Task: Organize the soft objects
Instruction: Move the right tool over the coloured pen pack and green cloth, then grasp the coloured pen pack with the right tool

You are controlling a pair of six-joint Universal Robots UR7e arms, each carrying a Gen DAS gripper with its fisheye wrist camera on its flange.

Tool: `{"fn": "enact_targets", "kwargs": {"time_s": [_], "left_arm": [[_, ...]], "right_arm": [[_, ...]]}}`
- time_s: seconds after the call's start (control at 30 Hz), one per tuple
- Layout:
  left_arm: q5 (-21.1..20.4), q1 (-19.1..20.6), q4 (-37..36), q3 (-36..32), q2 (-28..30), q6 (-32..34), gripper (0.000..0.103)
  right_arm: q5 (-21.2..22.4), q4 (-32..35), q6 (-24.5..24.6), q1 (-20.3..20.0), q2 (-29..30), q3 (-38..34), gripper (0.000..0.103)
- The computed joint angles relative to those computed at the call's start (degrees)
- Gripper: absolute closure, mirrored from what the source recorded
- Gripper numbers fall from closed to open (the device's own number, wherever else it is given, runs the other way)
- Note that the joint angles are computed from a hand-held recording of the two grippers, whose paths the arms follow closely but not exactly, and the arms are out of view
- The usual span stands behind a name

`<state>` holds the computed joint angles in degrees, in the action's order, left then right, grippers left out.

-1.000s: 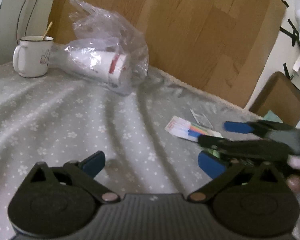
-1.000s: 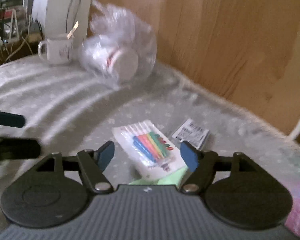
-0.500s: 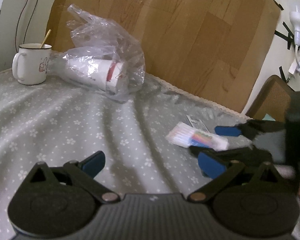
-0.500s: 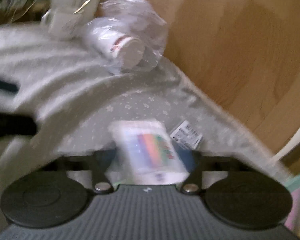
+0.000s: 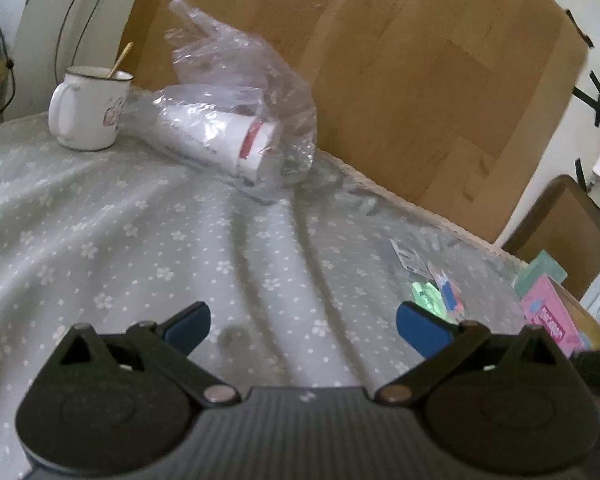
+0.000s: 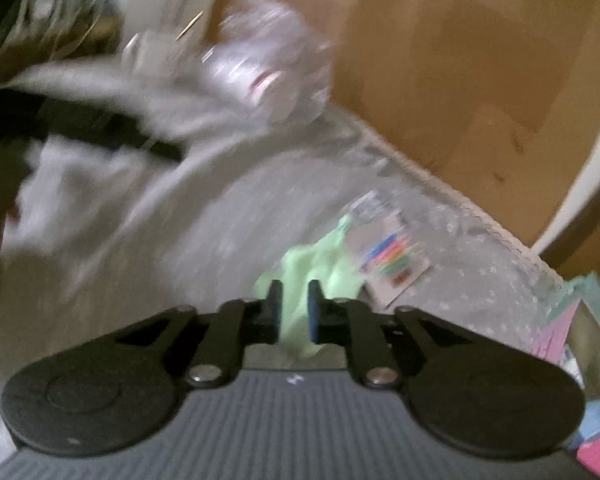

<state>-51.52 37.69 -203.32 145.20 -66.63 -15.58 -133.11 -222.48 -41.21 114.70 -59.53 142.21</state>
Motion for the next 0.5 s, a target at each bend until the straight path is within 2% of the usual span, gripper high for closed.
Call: {"fn": "enact_targets", "kwargs": {"time_s": [0.07,0.1,0.13,0.2,0.27,0.4,0.47,0.5], "left_arm": [[-0.5,0.3,-0.4,0.0,-0.1,0.0,0.0],[-0.7,0.4,-0.6,0.0,-0.1,0.1,0.0],[-0.9,0.5,-1.0,0.0,0.0,0.4,0.0],[-1.0,0.5,-1.8,0.1,0.4,1.0,0.0],[-0.9,0.1,-2.4,0.1,0.7,1.6,0.0],[-0.7,-0.4,-3.6,0.3,1.4,2.8,0.0],[-1.0,-0.3,-3.8,0.3,1.5,2.9,0.0],[-1.2,-0.2,-3.8,0.3,1.4,2.8,0.0]], "right_arm": [[0.9,-1.4,1.0,-1.1,0.7,-2.2,0.062],[1.1,-2.1,1.3,-1.7,1.5,-3.3,0.049],[1.2,-2.6,1.5,-2.4,2.5,-4.6,0.039],[-0.7,-2.8,3.9,-3.3,4.5,-7.2,0.032],[-1.1,-0.3,9.5,-5.6,4.9,-9.3,0.03],[0.1,3.9,24.4,-9.6,3.7,-11.3,0.026],[0.3,4.4,29.8,-10.7,3.8,-11.6,0.026],[1.2,3.4,30.2,-11.2,4.0,-11.4,0.026]]}}
